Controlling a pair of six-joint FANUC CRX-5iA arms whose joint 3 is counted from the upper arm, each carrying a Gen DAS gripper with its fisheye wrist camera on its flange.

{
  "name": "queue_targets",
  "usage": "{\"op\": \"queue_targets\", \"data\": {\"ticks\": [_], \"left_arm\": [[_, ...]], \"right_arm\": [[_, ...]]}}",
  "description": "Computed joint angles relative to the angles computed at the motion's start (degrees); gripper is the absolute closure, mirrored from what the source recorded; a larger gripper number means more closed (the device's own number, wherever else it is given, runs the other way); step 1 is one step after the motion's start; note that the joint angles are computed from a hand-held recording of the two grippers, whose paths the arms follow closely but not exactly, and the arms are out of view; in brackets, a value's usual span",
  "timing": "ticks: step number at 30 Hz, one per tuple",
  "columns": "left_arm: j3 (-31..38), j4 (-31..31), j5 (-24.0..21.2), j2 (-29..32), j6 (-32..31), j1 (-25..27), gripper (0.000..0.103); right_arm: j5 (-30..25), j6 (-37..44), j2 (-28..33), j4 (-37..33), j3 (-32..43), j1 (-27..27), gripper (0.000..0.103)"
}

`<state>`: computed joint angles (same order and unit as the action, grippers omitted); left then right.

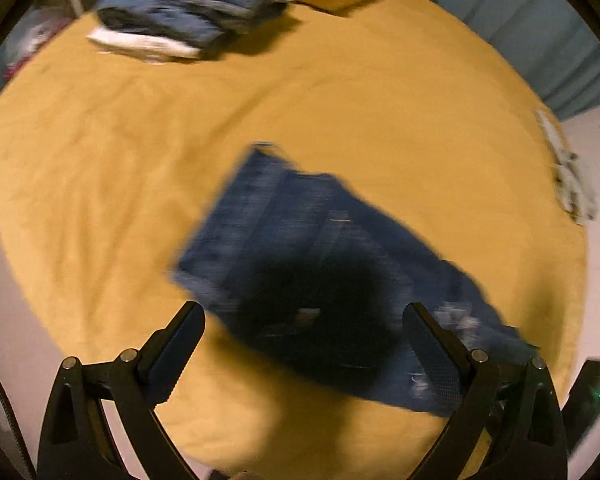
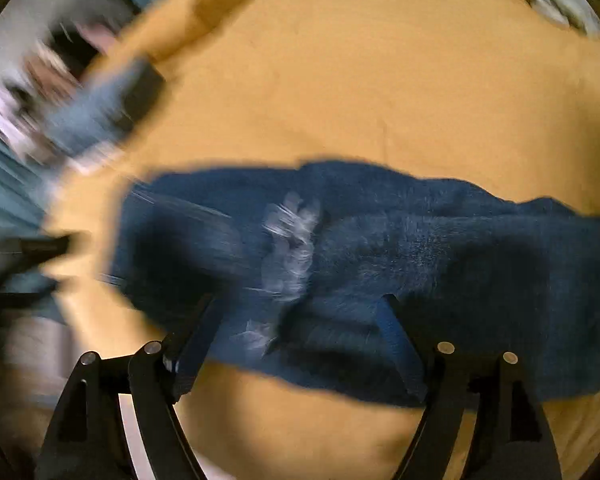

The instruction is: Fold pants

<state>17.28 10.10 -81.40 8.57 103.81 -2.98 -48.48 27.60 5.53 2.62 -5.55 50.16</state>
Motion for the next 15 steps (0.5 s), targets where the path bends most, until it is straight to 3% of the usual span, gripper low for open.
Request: {"op": "queue_targets", "data": {"ticks": [3,5,8,11,12,14,15], "left_arm": [[2.53,6.46,-0.47,4.39,-1.55,-2.77,0.001],[4.59,9.39,-2.29,7.96,-1.89,-4.72,0.001],[8.64,12.61,-5.90,14.64,-1.90,-8.52,0.002],[14.79,10.87,-9.99,21.48,-1.85,-12.68,0.005],[16.08,10.38,-11.07,22.68,-1.91,-13.27,0.009],[19.44,7.03,-13.45,25.08,-3.04,-15.39,0.048],[20.38,4.73,-13.39,25.05,-4.61,-16.38,0.055]], "right_arm": [[0.01,-4.50,-6.74,0.57,-4.11,-0.18,0.020],[-4.75,-10.47,-12.03,3.23,-8.47,0.89,0.020],[-13.78,-15.94,-14.08,4.28,-10.34,-1.07,0.020],[-15.90,-22.76,-18.81,3.59,-15.43,-3.82,0.020],[-16.23,-24.25,-19.74,3.22,-16.48,-4.71,0.020],[-16.07,-26.09,-20.93,2.25,-18.04,-6.57,0.020],[-16.73,-26.51,-21.20,1.87,-18.41,-7.10,0.020]]}}
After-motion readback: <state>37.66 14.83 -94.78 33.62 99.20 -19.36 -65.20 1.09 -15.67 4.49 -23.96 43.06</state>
